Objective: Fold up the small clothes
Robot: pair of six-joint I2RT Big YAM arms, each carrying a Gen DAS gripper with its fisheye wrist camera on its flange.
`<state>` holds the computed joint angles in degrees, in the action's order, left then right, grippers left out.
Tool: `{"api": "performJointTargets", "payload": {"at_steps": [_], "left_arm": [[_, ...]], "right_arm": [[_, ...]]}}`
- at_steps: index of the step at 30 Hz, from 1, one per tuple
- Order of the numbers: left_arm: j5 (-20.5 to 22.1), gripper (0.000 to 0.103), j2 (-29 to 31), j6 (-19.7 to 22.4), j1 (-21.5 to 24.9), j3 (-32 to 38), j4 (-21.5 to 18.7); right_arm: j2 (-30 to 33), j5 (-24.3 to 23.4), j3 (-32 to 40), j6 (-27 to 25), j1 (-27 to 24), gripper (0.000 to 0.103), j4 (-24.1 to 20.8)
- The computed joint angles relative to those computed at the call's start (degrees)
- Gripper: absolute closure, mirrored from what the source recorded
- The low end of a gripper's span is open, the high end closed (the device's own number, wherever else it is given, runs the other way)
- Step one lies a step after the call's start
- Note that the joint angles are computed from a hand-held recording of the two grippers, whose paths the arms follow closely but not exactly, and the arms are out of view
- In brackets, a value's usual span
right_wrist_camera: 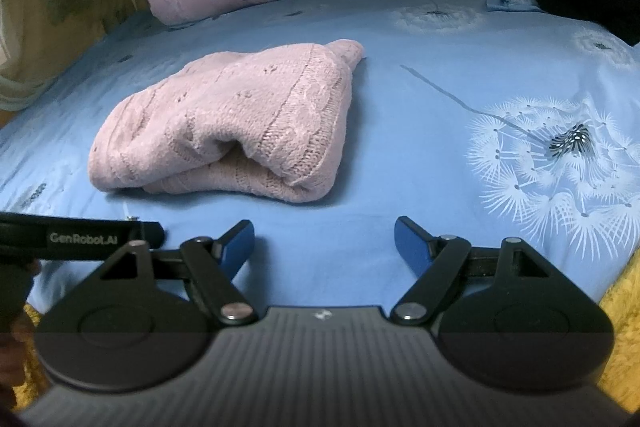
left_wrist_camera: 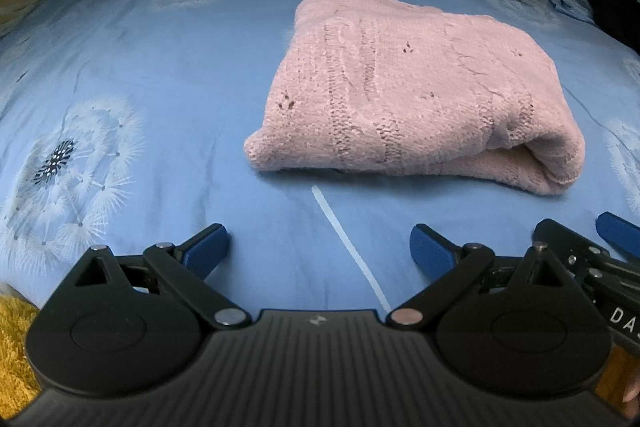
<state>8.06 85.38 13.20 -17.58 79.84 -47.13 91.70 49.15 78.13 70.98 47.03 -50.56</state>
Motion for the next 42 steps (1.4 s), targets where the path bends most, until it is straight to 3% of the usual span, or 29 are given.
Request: {"api": "performJointTargets", "payload": {"at_steps": [42], "left_arm": [[-0.4,0.003,0.1,0.9,-0.4,0.0,0.5]], "right_arm": [[0.8,0.0,1.1,0.3,0.1,0.023,-1.9]]}}
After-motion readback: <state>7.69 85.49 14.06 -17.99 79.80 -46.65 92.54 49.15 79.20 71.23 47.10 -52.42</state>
